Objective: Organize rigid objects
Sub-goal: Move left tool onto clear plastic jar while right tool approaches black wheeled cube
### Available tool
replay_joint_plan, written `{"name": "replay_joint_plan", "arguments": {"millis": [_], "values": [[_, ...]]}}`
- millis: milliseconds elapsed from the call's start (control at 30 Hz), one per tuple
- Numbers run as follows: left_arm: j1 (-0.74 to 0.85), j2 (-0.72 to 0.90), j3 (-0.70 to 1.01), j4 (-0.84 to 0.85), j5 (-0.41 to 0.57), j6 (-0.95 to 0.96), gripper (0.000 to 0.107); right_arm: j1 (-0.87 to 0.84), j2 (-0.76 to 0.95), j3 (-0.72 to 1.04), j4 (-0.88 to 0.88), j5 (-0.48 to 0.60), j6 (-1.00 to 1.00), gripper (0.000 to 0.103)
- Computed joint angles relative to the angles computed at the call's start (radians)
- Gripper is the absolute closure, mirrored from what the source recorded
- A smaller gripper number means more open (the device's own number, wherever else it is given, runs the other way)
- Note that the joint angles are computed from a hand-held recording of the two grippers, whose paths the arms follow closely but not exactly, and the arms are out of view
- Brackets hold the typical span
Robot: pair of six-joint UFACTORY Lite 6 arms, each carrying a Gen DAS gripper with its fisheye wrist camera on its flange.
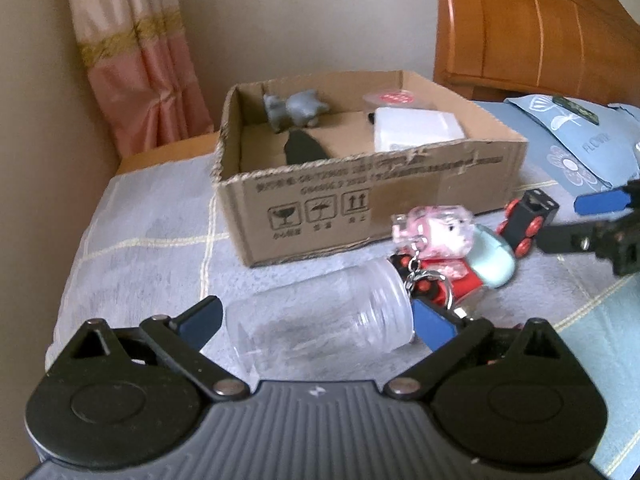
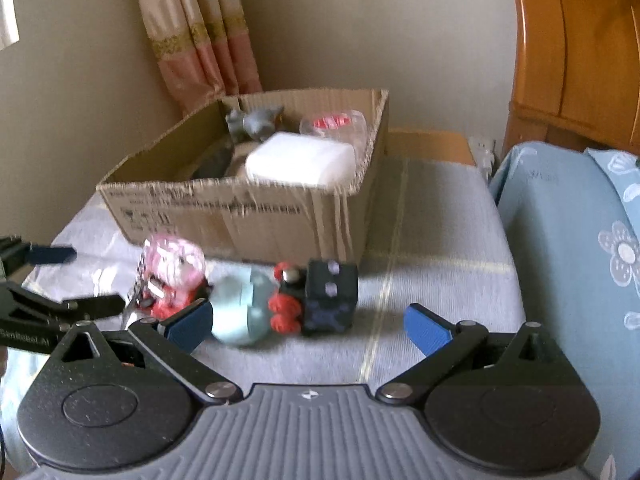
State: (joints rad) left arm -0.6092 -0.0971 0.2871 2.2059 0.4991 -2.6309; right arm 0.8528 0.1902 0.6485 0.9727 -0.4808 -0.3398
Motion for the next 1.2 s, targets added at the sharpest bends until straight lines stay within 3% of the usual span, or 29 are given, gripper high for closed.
{"name": "replay_joint_plan", "arguments": {"millis": [267, 633, 833, 967, 1100, 1200], "values": [[0.073, -0.040, -0.061, 0.028, -0.011, -0.012, 0.007, -0.055, 0.083, 0.106, 0.019, 0.001, -0.033, 0.000], [0.097, -0.025, -0.086, 0.099, 0.005, -0.088, 0.007, -0.125, 0.096, 0.091, 0.027, 0.012, 0.024, 0.000], [0.085, -0.031, -0.105, 0.119, 0.024, -0.119, 0.007, -0.094, -0.013, -0.067, -0.080, -0.012, 0.195, 0.000], [0.088, -0.025, -0.113, 0.159, 0.031, -0.152, 0.007, -0.027, -0.038, -0.116, 0.055, -0.012, 0.112, 0.000], [0.100, 0.012, -0.110, 0.216, 0.043, -0.186, 0.007, 0.039, -0.016, -0.171, 0.012, -0.043, 0.170, 0.000], [0.117, 0.044, -0.109, 0.277, 0.053, -0.239, 0.007, 0.105, 0.039, -0.138, 0.141, -0.091, 0.031, 0.000]]}}
